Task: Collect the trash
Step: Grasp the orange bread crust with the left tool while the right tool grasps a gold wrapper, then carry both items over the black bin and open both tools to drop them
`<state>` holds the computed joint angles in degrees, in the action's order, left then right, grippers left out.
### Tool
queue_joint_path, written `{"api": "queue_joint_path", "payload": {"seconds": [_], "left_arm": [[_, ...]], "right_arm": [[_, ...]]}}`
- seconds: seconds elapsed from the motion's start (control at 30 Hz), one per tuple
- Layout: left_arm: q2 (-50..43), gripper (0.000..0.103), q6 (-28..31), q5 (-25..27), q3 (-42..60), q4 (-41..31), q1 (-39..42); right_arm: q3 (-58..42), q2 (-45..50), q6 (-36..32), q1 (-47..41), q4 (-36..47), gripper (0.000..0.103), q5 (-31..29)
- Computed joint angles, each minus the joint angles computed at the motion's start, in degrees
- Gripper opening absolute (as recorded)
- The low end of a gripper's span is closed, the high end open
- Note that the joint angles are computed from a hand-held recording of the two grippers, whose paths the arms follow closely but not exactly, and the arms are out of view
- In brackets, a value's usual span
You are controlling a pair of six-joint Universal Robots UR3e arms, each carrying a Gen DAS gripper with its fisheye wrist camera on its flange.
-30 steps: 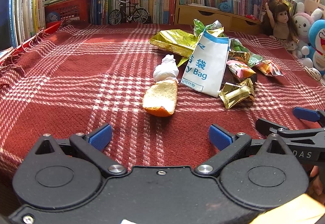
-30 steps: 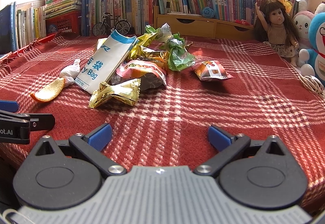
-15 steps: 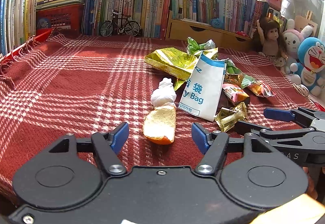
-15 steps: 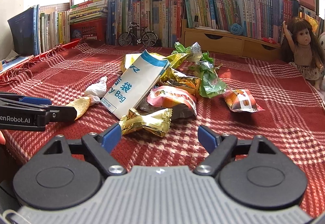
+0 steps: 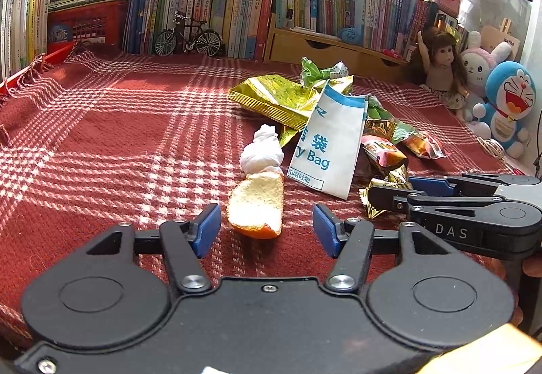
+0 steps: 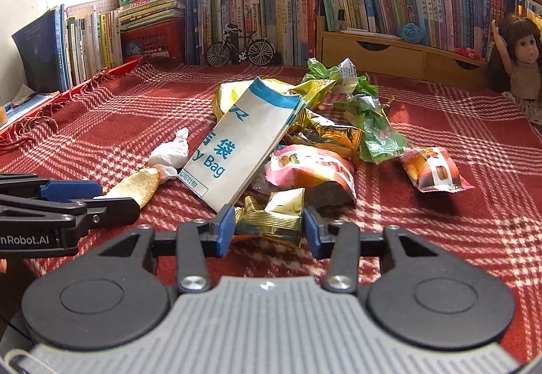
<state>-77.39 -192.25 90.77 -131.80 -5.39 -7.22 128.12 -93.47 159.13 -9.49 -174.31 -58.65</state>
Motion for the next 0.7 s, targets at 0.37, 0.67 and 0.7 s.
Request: {"api": "queue_joint_path", "payload": {"seconds": [0.37,0.67,0.7], "left_arm": [[-1.57,0.034,-1.09,2.48,0.94,-0.53,-2.02],[7.62,0.033,-2.20,1.78,-2.67,-4.58,-3.61],[9.22,0.032,-2.54,1.99,-3.44,-4.88,-3.94]], "right_arm": [[6.49,-12.08,-4.75,-7.54,7.20,0.045,7.21],[9.74,-25.94,-12.53,-16.22,26.28,0.043,15.14],[9.90,-28.07,-14.18,-17.51,29.80,0.043,16.27]]}}
